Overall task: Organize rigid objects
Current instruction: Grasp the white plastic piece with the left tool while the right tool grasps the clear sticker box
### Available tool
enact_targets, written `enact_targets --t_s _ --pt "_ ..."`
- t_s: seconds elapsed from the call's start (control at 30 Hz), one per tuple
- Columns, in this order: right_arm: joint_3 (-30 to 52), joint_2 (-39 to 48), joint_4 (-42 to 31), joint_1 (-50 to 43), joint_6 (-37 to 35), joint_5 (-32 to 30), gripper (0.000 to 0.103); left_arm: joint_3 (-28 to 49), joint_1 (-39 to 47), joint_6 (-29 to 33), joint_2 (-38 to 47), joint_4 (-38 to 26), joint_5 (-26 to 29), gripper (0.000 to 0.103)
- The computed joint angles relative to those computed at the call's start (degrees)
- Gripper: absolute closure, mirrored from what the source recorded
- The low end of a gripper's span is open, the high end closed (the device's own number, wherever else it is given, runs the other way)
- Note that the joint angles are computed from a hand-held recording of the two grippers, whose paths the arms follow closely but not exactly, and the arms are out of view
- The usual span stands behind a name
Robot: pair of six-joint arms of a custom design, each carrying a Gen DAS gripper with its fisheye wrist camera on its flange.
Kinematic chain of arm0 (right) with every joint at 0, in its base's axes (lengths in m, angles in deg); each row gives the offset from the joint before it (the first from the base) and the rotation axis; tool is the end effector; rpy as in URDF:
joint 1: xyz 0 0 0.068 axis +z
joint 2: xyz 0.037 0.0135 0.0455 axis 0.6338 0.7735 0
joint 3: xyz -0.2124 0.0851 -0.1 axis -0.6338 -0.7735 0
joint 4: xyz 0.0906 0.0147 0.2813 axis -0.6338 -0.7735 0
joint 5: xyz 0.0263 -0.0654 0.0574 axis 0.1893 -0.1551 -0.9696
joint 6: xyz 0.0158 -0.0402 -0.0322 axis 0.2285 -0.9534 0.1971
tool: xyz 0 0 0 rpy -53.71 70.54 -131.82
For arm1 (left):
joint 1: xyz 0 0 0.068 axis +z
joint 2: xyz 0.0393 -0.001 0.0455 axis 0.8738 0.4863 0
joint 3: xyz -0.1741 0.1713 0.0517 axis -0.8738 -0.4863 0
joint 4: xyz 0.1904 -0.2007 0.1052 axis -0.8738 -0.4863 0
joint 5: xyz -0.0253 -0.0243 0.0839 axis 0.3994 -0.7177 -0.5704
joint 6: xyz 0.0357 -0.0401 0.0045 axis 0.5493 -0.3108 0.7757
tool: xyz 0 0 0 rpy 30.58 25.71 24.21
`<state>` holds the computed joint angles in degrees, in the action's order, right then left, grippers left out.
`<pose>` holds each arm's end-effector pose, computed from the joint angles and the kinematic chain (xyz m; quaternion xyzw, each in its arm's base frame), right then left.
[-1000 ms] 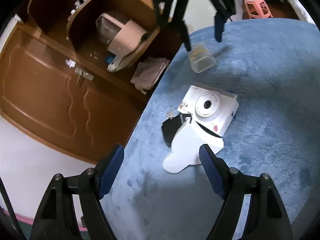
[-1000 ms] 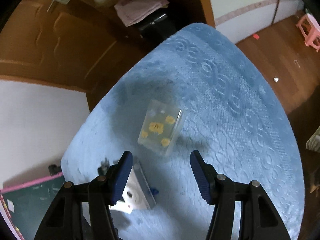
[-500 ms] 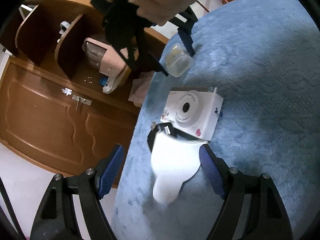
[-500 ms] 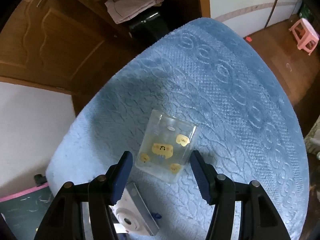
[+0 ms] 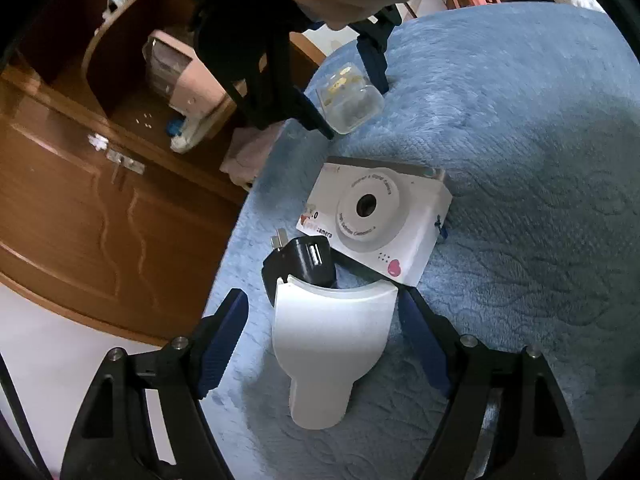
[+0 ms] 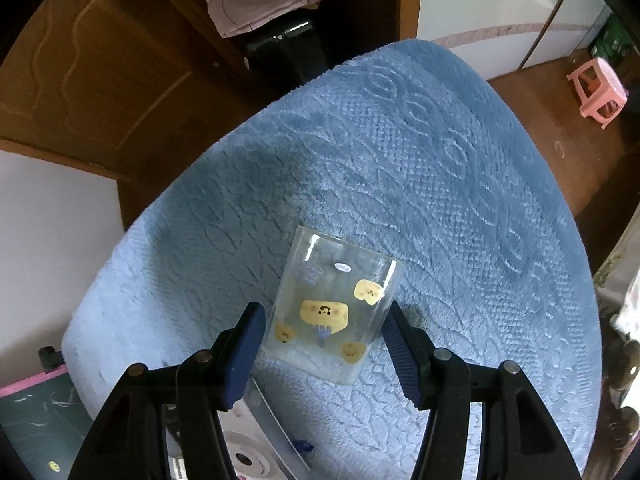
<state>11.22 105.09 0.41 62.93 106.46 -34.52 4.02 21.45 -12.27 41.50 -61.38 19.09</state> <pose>0.2546 0.1100 0.1630 0.4874 0.8680 0.0647 0.0690 0.1812 -0.1492 0.1524 0.6993 0.5967 0.0698 0.3874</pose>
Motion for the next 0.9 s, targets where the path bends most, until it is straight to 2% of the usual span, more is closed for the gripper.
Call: enact_targets --t_s 0.07,0.1,0.23,0.37,0.6,0.77,0.9 --pt "2.8 3.3 -1.6 -0.1 -1.6 -0.2 0.042 3.6 0.7 -1.8 3.2 -4.2 1.1 0.028" --pt "4.6 5.6 -2.2 -0.1 -2.2 -0.1 0.042 5.8 1.0 -2.8 5.2 -7.1 2.0 0.037" --pt "6.9 8.4 -2.9 0.8 -2.7 0.6 0.044 10.7 1.3 -5.4 9.1 -13.5 2.5 0.038" --pt "5.6 7.4 -2.8 3.8 -1.1 1.7 0.045 17.8 3.5 -10.6 15.3 -21.1 5.2 0.039" --pt "0.0 -2.4 -3.5 11.2 3.3 4.3 0.045 27.6 8.5 -20.4 19.0 -34.1 12.3 0.039" --pt "-2.1 -10.8 -6.8 17.9 7.0 6.9 0.045 32.8 11.3 -26.2 17.6 -43.5 16.3 0.041" --pt "0.2 -15.2 -11.8 24.4 10.6 10.3 0.045 36.0 12.2 -28.7 13.7 -49.9 16.4 0.042"
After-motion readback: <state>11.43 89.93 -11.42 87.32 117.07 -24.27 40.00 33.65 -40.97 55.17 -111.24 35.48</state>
